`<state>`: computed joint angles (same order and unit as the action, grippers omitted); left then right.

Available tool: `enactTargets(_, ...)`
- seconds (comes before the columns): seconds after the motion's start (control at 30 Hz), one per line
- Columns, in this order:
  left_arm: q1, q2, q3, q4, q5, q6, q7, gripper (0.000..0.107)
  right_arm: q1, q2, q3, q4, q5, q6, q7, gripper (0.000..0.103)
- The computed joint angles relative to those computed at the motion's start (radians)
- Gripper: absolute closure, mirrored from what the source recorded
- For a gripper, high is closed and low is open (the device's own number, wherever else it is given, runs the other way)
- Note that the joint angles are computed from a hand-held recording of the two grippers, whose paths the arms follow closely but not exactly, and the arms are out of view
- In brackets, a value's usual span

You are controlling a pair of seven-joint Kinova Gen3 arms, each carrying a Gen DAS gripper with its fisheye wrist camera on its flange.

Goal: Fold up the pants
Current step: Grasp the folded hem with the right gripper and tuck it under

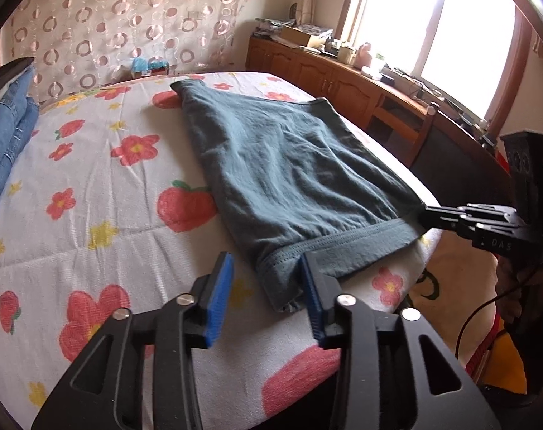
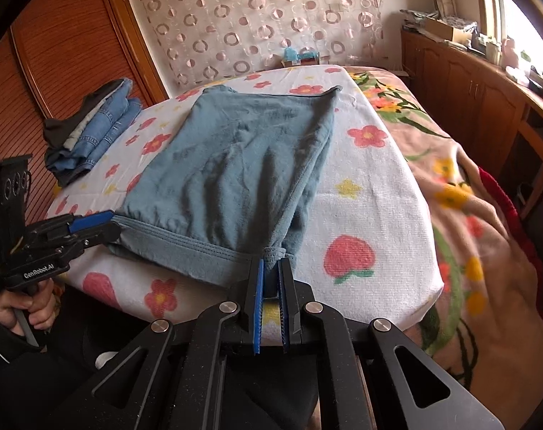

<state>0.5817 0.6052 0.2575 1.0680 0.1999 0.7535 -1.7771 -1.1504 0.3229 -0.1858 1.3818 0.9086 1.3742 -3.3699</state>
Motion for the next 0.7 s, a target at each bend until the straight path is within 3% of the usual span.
enactTargets(0.23,-0.002,0.011,0.001,-0.009,0.006,-0.008,0.007,0.06,-0.005,0.011,0.01,-0.013,0.001,0.02,-0.004,0.095)
enactTargets(0.5,0.014,0.02,-0.006,-0.003,-0.013,-0.014,-0.014,0.06,-0.009,0.028,0.015,-0.034,-0.002,0.05,0.001,0.083)
enactTargets(0.7,0.006,0.014,0.003,0.018,-0.011,-0.036,-0.028,0.06,-0.013,0.05,0.028,-0.056,0.004,0.061,0.017,0.08)
